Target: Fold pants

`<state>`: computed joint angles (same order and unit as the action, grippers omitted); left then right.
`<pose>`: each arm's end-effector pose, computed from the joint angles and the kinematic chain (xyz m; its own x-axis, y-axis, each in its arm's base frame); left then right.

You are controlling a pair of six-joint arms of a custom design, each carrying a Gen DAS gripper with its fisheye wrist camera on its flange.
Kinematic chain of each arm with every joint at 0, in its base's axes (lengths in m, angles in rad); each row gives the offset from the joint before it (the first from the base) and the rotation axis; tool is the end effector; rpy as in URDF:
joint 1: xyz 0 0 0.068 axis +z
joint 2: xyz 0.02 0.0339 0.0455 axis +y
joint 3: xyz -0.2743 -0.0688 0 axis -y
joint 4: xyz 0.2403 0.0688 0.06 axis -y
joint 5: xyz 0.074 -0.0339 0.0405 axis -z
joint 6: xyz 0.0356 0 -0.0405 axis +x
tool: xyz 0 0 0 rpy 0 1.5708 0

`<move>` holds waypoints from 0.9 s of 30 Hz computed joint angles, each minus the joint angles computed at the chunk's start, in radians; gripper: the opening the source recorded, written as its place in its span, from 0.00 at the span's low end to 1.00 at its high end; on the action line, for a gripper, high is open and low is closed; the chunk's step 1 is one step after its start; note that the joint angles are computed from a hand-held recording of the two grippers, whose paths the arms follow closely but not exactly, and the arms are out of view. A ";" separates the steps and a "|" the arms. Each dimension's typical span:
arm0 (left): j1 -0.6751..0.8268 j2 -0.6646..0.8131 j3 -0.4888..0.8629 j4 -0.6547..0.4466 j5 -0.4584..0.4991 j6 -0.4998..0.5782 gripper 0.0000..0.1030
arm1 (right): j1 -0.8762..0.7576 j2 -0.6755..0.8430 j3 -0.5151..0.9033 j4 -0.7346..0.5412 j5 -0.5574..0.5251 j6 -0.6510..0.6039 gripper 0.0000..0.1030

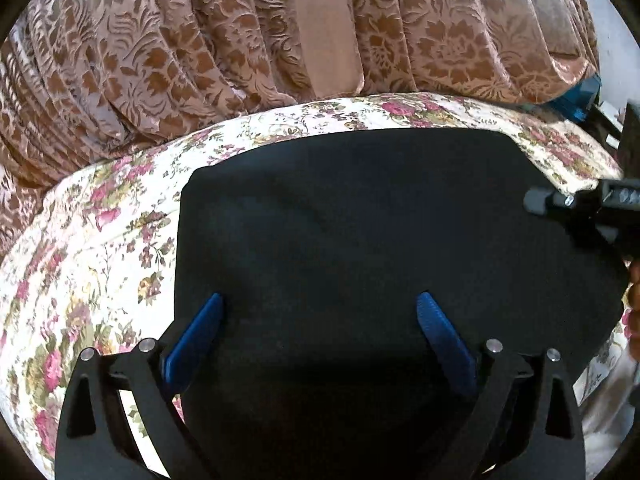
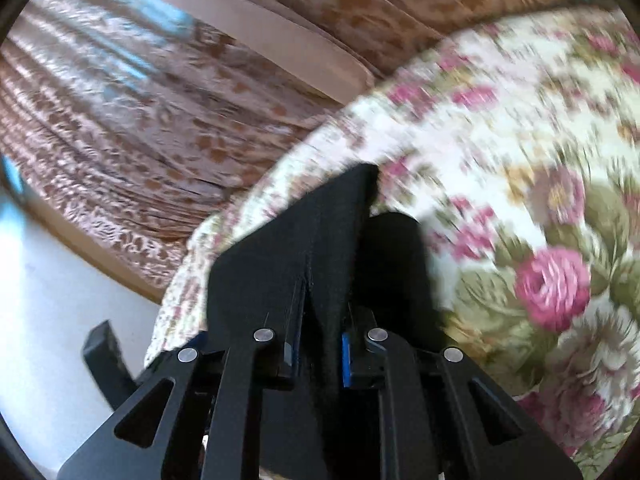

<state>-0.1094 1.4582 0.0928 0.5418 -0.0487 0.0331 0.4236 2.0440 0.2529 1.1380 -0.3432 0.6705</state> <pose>0.1705 -0.0170 0.0827 -0.7263 0.1130 -0.6780 0.1003 0.9933 0.0582 0.2106 0.1081 0.0447 -0.8259 0.2695 -0.4952 -0.1500 0.7417 0.6537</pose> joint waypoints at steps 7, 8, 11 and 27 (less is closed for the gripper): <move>0.096 -0.102 0.078 -0.242 0.089 0.013 0.94 | 0.027 0.045 0.048 -0.020 0.053 -0.055 0.13; 0.123 -0.129 0.092 -0.286 0.104 0.014 0.94 | 0.029 0.024 0.049 -0.049 0.059 -0.062 0.14; 0.233 -0.246 0.126 -0.399 0.177 0.022 0.94 | 0.036 -0.081 0.000 -0.083 0.135 -0.081 0.18; 0.222 0.265 0.423 -0.281 0.124 0.041 0.98 | 0.169 -0.286 0.285 -0.686 0.356 -0.296 0.18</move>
<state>0.1127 1.7236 0.5153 0.2610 0.0749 0.0739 0.5927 1.7576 0.5378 0.4517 0.0129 0.3743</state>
